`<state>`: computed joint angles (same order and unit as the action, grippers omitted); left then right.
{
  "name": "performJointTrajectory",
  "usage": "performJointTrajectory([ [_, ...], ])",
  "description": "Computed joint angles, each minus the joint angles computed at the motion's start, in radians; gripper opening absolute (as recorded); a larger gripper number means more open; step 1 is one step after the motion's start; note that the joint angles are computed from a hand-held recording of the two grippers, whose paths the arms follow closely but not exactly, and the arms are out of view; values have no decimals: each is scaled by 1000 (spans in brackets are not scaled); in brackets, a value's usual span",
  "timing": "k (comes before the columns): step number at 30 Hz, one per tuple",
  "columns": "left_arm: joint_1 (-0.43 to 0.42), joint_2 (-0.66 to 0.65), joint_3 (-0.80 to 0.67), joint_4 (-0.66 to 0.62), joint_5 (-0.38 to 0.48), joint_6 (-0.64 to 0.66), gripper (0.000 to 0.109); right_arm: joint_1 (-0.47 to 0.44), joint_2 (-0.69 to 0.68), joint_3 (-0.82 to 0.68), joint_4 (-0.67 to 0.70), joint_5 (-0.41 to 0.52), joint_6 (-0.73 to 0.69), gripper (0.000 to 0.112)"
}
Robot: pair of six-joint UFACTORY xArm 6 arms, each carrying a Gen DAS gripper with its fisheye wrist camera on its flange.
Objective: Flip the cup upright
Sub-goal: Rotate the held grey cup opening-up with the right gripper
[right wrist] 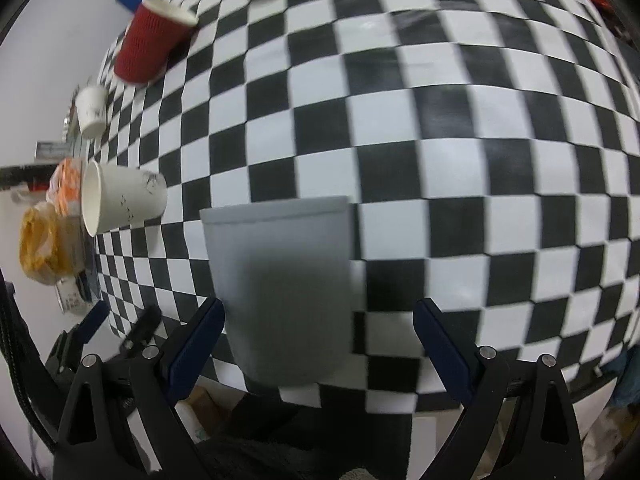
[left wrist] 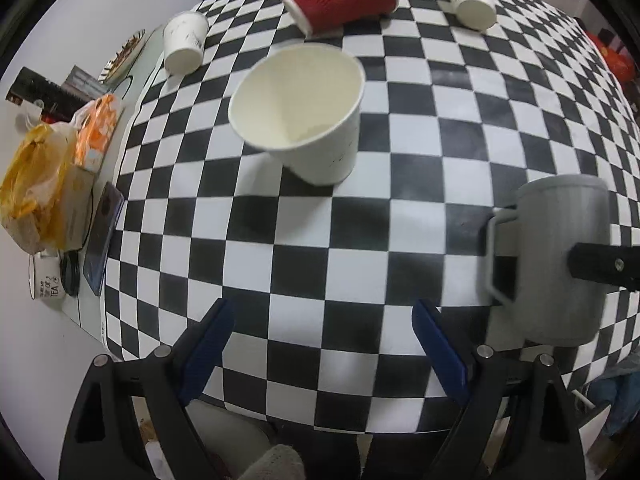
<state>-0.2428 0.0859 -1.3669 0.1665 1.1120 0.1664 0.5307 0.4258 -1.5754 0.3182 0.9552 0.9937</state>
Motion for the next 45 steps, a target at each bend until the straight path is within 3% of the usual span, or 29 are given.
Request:
performJointTrajectory([
  [8,15,8,10,4,0,-5,91,-7,185,-194,51,92,-44,96],
  [9,14,7,10,6,1,-6,91,-6,194,-202,54,95,-44,89],
  [12,14,14,4,5,2,-4,91,3,173,-163,66,54,-46,84],
  [15,12,17,2,3,3,-3,91,17,157,-149,3,43,-3,84],
  [18,8,19,-4,0,8,-4,91,31,104,-81,-67,-33,51,84],
  [24,-9,45,-25,-11,2,7,91,32,12,41,-357,-195,273,84],
  [29,-11,85,-56,-3,-1,-9,91,2,0,52,-661,-231,447,84],
  [35,2,119,-70,16,-26,-17,91,8,76,-51,-996,-115,621,84],
  [42,18,169,-94,16,-65,-37,91,61,70,-8,-1155,-8,750,84],
  [45,27,194,-110,21,-90,-49,93,91,58,6,-1158,31,755,84],
])
